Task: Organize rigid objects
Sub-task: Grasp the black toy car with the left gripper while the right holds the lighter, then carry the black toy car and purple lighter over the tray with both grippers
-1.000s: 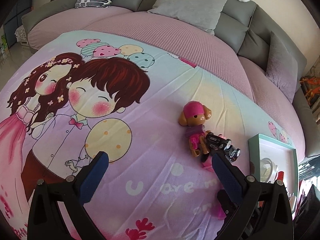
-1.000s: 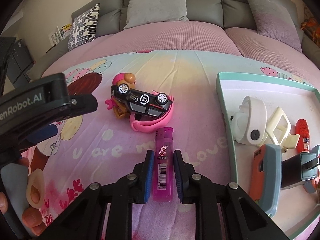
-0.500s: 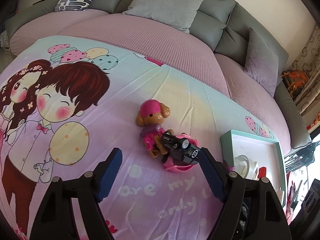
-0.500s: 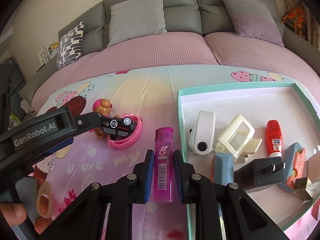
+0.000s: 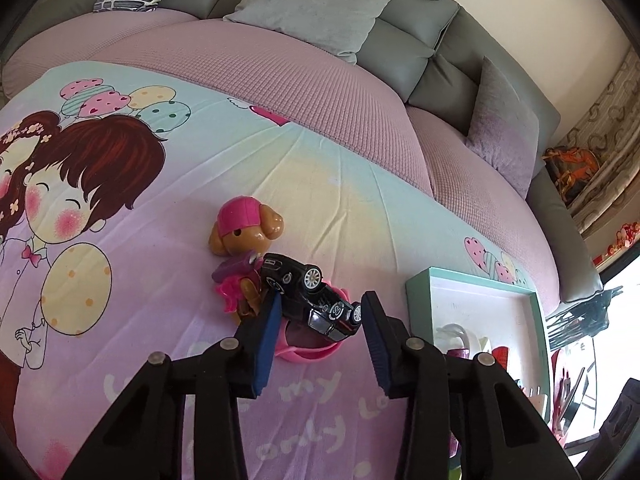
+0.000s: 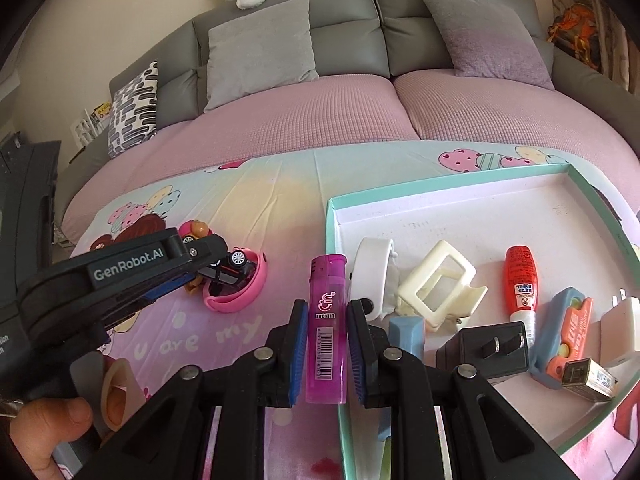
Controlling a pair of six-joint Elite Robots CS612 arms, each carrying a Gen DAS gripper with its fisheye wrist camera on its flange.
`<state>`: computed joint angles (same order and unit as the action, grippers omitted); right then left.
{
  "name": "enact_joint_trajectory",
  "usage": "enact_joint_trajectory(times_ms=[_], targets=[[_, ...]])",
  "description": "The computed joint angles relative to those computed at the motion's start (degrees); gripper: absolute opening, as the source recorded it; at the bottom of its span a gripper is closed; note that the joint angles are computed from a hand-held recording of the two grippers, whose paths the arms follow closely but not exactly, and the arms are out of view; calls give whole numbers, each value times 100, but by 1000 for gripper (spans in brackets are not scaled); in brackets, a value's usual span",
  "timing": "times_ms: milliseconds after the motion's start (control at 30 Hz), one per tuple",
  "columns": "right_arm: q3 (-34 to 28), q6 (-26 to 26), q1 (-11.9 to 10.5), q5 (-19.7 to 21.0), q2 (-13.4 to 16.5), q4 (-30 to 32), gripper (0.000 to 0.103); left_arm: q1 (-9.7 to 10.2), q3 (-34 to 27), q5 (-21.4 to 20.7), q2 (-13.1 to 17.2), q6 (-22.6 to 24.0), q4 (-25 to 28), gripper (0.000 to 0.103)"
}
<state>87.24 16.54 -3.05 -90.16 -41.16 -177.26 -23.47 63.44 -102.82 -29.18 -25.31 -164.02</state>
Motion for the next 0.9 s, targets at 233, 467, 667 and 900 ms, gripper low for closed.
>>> enact_joint_trajectory(times_ms=[233,467,667,900], targets=[[44,70,-36,71,-22,-55,21,36,-108,-131,94,-341,-23,42],[65,97,-46,80,-35,-73,21,70,-89,-261,117,-612,-180,38],[89,132,-67,102,-47,-117,21,86,-48,-374,111,-652,-372,36],[155,225,-86,90,-87,-248,21,85,93,-476,-5,-555,-766,36]])
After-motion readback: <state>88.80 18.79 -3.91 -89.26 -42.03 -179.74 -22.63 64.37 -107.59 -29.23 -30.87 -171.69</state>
